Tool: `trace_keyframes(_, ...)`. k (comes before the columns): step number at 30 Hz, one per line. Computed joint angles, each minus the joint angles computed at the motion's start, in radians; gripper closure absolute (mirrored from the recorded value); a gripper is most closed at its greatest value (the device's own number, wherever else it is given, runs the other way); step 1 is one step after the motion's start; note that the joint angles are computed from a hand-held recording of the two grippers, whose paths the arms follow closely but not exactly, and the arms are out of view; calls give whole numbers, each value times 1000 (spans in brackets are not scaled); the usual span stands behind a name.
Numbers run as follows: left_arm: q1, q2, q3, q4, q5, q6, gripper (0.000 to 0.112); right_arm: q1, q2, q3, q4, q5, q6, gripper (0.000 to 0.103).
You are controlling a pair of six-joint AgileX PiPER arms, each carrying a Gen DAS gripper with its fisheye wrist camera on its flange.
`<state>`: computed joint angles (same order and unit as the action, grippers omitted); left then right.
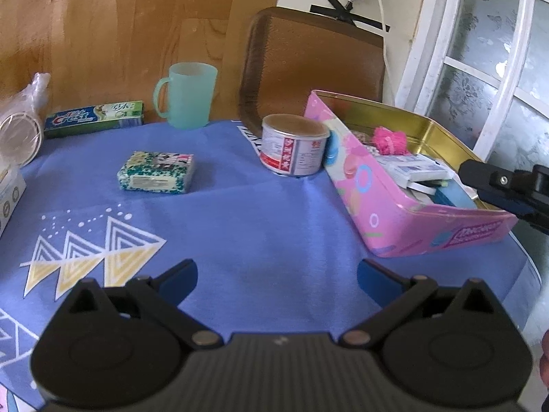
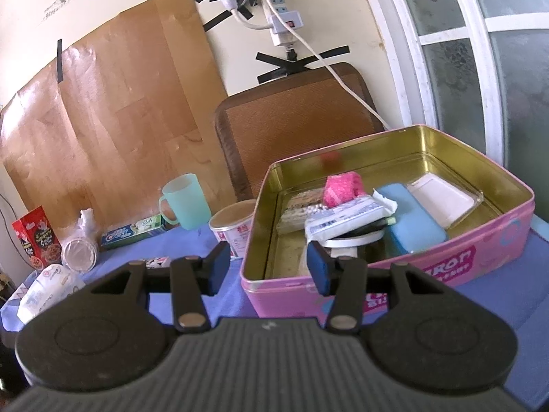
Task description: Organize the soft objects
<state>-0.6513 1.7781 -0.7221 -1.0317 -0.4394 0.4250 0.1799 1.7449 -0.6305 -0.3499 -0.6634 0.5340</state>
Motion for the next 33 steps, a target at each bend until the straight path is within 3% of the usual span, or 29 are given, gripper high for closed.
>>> trace_keyframes(13,110,5,69,20,-45,-54,10,139,18,-30,160,23,-178,51)
trace_keyframes(18,194,30,91,-23,-84,-17,10,178,53,-96,106,67,-154,51)
trace_keyframes(20,219,43,112,-25,-136,-44,10,195,75,-136,53,92,-115,51)
trace_keyframes(22,240,63,127,-28,-188,-78,10,204,108,-200,-81,133,-4,49)
trace_keyframes(25,283,47,189,150,-215,-297,10,231,189,-342,-274,207,189,46)
trace_keyframes(27,285,44,204,179,-232,-337,10,250,260,-466,-451,252,376,45)
trace_keyframes(33,275,41,217,190,-252,-377,10,332,549,-943,-994,388,976,21)
